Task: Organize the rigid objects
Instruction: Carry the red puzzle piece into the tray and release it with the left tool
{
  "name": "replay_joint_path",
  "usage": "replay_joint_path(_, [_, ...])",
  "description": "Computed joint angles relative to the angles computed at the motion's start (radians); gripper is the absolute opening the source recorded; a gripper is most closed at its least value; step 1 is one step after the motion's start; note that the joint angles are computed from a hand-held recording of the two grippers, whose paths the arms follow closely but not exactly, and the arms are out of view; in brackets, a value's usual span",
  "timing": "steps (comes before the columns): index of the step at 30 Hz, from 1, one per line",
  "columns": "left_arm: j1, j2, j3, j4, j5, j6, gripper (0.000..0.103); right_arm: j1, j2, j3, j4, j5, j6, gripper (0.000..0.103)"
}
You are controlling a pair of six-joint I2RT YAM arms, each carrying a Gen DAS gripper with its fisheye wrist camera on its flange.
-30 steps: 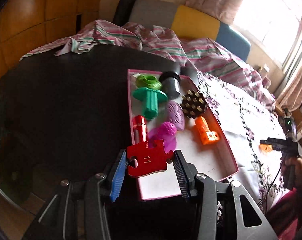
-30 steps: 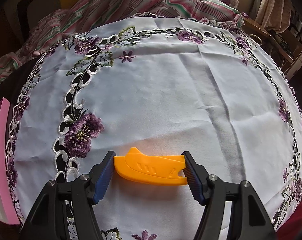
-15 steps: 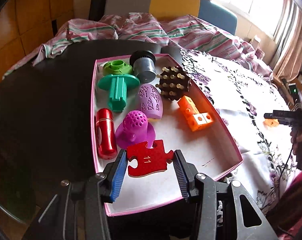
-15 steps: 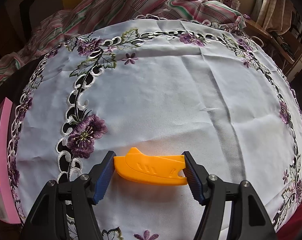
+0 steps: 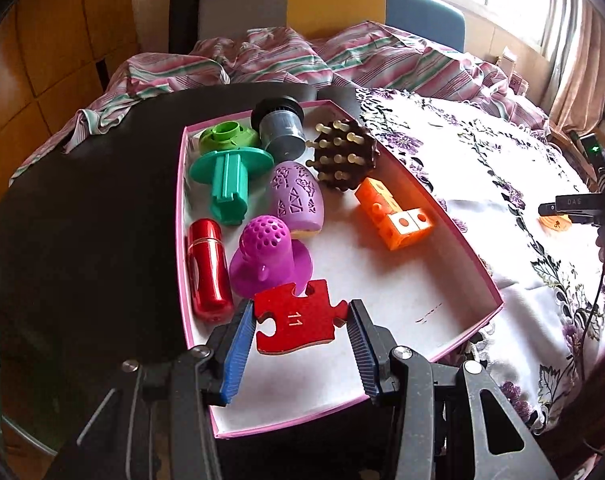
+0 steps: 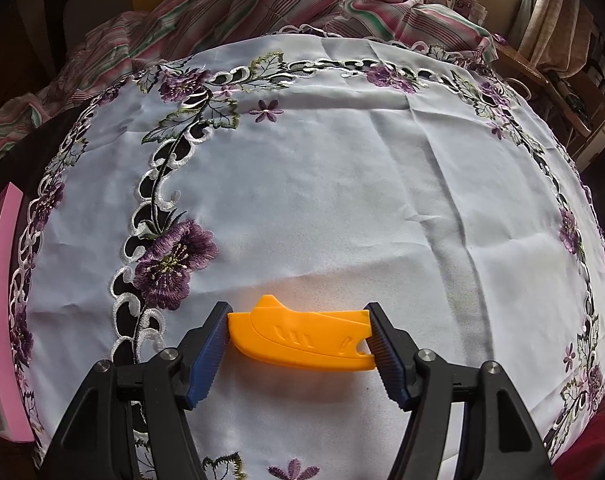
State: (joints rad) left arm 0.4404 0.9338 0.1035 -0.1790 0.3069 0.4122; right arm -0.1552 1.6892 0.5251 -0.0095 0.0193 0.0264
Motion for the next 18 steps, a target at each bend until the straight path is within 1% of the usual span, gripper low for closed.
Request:
replay_joint_path(11, [-0.025, 0.105, 0.0, 0.083, -0.017, -0.016, 0.047, -0.005, 0.001, 0.001, -0.001, -0.002, -0.007, 0.068])
replay_joint_path(16, [-0.024, 0.207, -0.001, 0.164, -0.028, -0.021, 0.047, -0.005, 0.001, 0.0, 0.0, -0.002, -0.004, 0.068])
replay_joint_path(18, [-0.022, 0.218, -0.011, 0.195, -0.03, -0.017, 0.047, -0.005, 0.001, 0.0, 0.001, -0.002, -0.005, 0.068])
